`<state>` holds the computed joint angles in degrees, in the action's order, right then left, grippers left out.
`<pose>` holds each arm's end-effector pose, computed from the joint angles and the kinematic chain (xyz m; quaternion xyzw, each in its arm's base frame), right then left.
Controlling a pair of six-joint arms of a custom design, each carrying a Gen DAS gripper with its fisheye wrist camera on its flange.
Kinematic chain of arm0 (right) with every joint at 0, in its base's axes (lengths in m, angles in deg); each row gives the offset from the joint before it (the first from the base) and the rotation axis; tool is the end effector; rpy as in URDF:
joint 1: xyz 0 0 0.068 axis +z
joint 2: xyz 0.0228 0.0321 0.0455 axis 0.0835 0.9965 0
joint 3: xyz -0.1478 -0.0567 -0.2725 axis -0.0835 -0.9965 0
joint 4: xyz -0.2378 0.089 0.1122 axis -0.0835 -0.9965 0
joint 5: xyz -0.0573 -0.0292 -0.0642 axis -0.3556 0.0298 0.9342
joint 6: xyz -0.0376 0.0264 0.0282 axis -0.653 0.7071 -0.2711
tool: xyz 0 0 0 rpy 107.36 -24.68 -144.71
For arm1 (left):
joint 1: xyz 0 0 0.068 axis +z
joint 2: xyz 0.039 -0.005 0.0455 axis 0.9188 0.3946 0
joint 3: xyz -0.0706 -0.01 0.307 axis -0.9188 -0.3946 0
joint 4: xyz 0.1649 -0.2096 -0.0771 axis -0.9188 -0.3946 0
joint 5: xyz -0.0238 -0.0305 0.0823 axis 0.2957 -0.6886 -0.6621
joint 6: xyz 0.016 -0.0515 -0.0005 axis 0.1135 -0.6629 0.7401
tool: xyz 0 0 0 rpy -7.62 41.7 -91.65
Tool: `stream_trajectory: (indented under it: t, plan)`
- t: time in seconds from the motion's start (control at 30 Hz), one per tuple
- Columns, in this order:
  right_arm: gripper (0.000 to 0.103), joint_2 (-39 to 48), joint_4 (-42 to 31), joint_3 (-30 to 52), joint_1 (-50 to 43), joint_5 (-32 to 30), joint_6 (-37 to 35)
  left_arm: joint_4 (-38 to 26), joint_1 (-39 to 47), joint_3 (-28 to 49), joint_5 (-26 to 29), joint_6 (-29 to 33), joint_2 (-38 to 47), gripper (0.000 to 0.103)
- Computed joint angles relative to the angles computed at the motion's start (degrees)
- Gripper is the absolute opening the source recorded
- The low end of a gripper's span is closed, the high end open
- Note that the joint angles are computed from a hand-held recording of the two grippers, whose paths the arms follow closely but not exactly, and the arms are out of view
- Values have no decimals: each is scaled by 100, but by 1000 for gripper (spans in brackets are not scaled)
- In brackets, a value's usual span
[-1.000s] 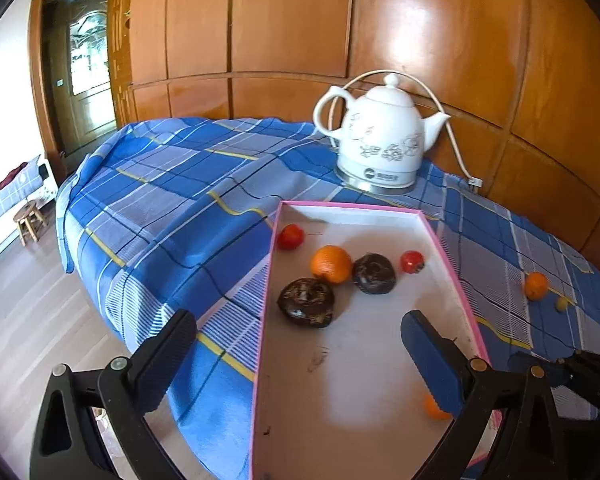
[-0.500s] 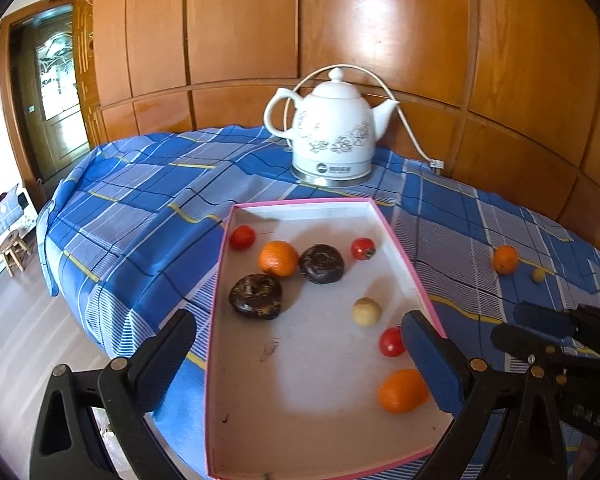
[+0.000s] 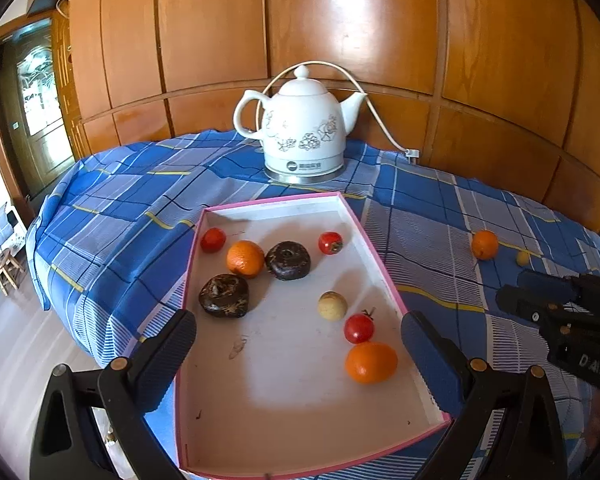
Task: Organize fruits
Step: 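Move both tools back toward the remaining mandarin and yellow fruit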
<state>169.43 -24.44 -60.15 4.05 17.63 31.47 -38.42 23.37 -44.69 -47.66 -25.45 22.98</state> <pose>0.2474 0.0107 0.0633 -0.2086 0.9082 0.1329 0.3376 0.1634 -0.1240 0.0499 -0.0973 0.9057 0.0474 0.4099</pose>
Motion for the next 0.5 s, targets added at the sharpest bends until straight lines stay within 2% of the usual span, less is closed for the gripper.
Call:
stream_trajectory:
  t: [0.5]
  plan:
    - [39,-256,-940,666,-1167,-81,-764,-338,-68,504,171,430,-46,103]
